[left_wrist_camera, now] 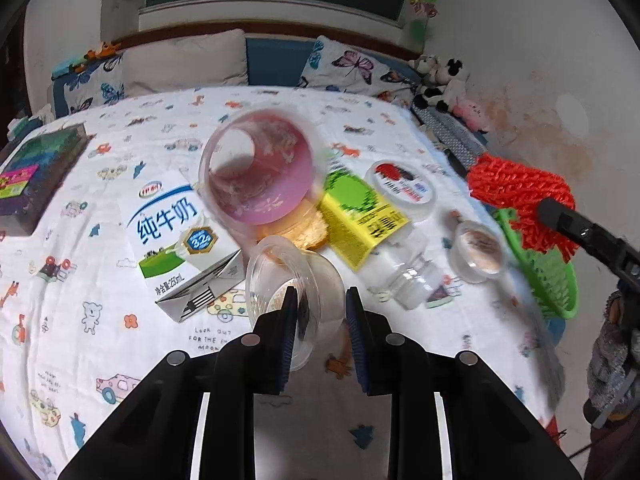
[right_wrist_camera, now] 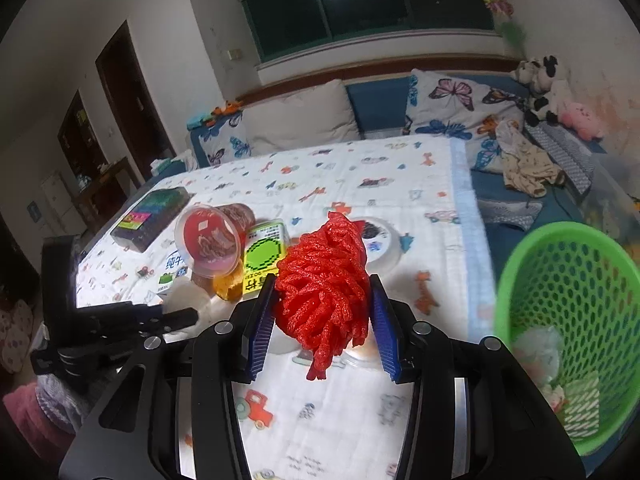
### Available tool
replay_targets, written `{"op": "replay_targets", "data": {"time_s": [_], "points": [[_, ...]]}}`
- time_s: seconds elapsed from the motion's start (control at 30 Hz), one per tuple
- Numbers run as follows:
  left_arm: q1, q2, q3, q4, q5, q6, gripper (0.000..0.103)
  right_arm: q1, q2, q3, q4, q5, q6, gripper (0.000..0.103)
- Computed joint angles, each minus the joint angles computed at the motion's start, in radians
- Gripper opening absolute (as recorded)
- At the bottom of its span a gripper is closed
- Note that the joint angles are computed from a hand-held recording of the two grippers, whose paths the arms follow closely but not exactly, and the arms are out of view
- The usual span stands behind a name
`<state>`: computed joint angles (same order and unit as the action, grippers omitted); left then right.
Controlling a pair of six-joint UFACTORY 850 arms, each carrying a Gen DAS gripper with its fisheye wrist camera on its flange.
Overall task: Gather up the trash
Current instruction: 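Grasp the red mesh net with the right tool while the left tool grasps the clear plastic cup, then drop the red mesh net into the green basket with the right tool while the left tool carries the cup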
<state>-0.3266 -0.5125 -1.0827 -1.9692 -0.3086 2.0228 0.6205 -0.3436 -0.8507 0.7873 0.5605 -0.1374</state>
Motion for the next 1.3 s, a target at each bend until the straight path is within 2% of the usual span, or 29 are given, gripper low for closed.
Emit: {"op": "replay_targets", "data": {"time_s": [0.17, 0.37, 0.6, 0.87, 1.03, 1.1, 1.3], "points": [[-0.019, 0.049, 0.023, 0.001, -0.035, 0.02, 0.024, -0.004, 0.052, 0.071, 0.077, 0.042, -0.011, 0.046], [-0.068, 0.052, -0.016, 0.111, -0.055, -0.07, 0.024, -0.031, 0.116, 0.176, 0.187, 0.081, -0.027, 0.046], [-0.144, 0.026, -0.087, 0.221, -0.068, -0.152, 0.024, -0.081, 0.162, 0.279, 0.248, 0.094, -0.001, 0.046], [-0.232, -0.043, -0.21, 0.427, -0.077, -0.36, 0.024, -0.133, 0.162, 0.347, 0.226, 0.08, 0.095, 0.05], [-0.287, -0.089, -0.286, 0.514, -0.079, -0.438, 0.024, -0.149, 0.176, 0.386, 0.193, 0.083, 0.157, 0.06], [-0.305, -0.109, -0.316, 0.561, -0.079, -0.487, 0.024, -0.148, 0.18, 0.398, 0.205, 0.094, 0.159, 0.069], [-0.356, -0.178, -0.409, 0.691, -0.086, -0.616, 0.024, -0.139, 0.2, 0.428, 0.22, 0.108, 0.17, 0.071]]}}
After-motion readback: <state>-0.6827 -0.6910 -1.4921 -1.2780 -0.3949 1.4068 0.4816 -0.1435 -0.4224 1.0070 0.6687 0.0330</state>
